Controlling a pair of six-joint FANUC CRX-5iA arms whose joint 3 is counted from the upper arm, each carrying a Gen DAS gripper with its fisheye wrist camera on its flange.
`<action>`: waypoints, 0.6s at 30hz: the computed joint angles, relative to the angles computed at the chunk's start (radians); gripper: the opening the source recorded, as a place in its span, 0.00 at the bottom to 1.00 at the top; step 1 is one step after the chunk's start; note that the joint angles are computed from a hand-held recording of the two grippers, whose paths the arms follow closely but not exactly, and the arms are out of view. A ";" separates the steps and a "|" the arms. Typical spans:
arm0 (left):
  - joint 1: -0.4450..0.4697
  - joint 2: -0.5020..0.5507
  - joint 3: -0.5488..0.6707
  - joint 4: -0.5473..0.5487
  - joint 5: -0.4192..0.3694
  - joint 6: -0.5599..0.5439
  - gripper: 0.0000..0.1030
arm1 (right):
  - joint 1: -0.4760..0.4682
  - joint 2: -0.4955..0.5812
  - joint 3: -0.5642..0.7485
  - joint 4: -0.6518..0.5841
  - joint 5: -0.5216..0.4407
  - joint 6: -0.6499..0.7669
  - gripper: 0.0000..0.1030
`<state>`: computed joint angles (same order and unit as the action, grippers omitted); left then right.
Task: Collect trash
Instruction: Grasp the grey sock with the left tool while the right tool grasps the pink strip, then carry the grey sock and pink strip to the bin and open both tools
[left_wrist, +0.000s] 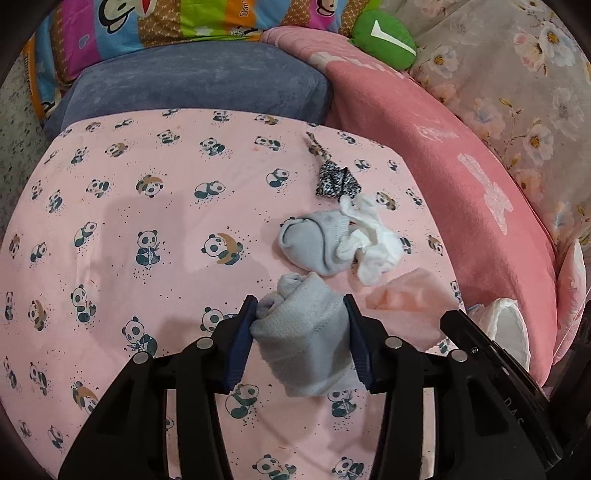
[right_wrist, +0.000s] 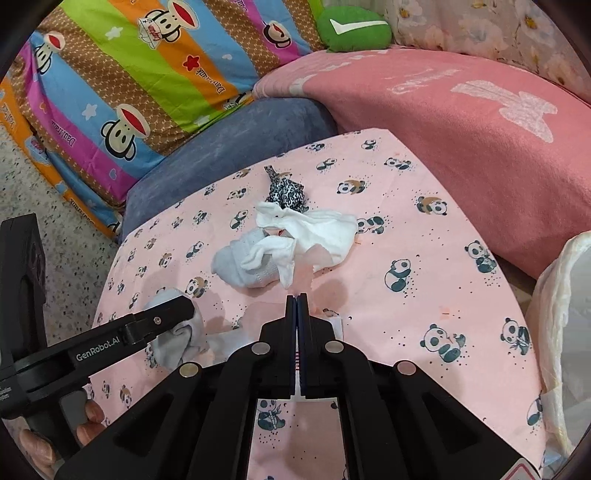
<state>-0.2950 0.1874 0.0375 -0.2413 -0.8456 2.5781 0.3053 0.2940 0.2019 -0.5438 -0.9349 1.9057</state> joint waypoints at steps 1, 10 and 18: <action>-0.011 -0.001 0.014 -0.014 -0.011 0.007 0.43 | -0.010 -0.014 -0.004 -0.010 -0.001 0.008 0.03; -0.103 0.039 0.149 -0.086 -0.074 0.020 0.43 | -0.100 -0.119 -0.040 -0.072 0.001 0.050 0.03; -0.188 0.119 0.292 -0.108 -0.129 -0.027 0.43 | -0.214 -0.166 -0.044 -0.109 -0.017 0.070 0.03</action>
